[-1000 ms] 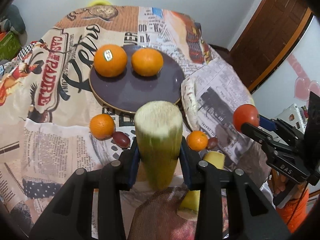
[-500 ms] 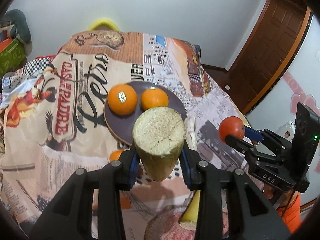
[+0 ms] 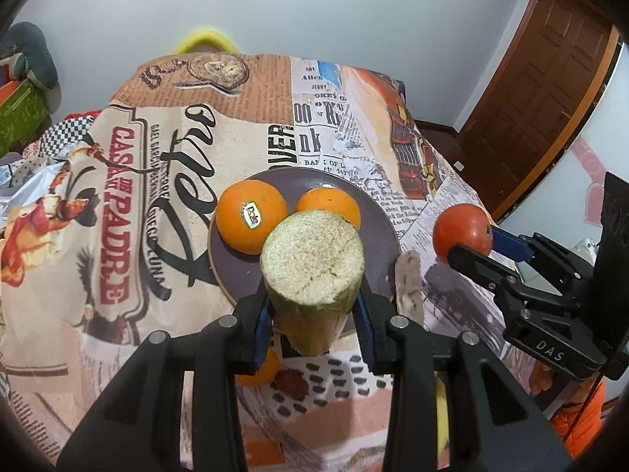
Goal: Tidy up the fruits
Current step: 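Carry the corn cob and tomato onto the plate and release both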
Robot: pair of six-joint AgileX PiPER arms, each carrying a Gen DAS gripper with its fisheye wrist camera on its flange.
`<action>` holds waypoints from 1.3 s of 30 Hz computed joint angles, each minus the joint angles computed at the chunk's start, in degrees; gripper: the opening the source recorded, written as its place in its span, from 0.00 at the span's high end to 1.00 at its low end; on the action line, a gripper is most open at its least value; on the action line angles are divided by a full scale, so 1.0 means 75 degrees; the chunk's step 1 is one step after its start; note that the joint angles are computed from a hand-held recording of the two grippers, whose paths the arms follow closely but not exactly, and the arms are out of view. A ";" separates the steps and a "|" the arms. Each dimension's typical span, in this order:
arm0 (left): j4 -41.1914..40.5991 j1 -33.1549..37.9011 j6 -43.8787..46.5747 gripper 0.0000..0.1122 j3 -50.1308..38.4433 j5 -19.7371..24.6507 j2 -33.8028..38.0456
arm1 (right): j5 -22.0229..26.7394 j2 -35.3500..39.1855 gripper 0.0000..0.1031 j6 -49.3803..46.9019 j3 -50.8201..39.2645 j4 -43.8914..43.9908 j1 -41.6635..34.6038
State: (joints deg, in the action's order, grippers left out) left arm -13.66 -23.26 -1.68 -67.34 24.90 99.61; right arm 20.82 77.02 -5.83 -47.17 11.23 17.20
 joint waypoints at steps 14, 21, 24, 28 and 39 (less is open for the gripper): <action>-0.0261 0.0153 0.0278 0.67 -0.1510 0.0305 0.1513 | -0.0062 0.1677 0.57 -0.1376 -0.0969 0.0838 -0.0438; -0.0188 0.0202 0.0128 0.67 -0.2149 0.0508 0.2006 | 0.0061 0.2281 0.57 -0.1622 -0.1360 0.0930 -0.0481; -0.0154 0.0203 0.0068 0.67 -0.2246 0.0474 0.2098 | 0.0072 0.2409 0.57 -0.1627 -0.1395 0.0876 -0.0455; 0.0222 0.0124 -0.0149 0.67 -0.2183 0.0247 0.2034 | -0.0087 0.2456 0.56 -0.1537 -0.1305 0.0709 -0.0384; 0.0162 0.0133 -0.0101 0.67 -0.1748 0.0117 0.1660 | -0.0230 0.1915 0.44 -0.0516 -0.1124 -0.0271 -0.0235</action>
State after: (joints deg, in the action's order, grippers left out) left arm -12.45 -22.26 -2.44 -80.45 25.78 112.06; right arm 19.10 91.38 -9.71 -55.60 9.19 15.44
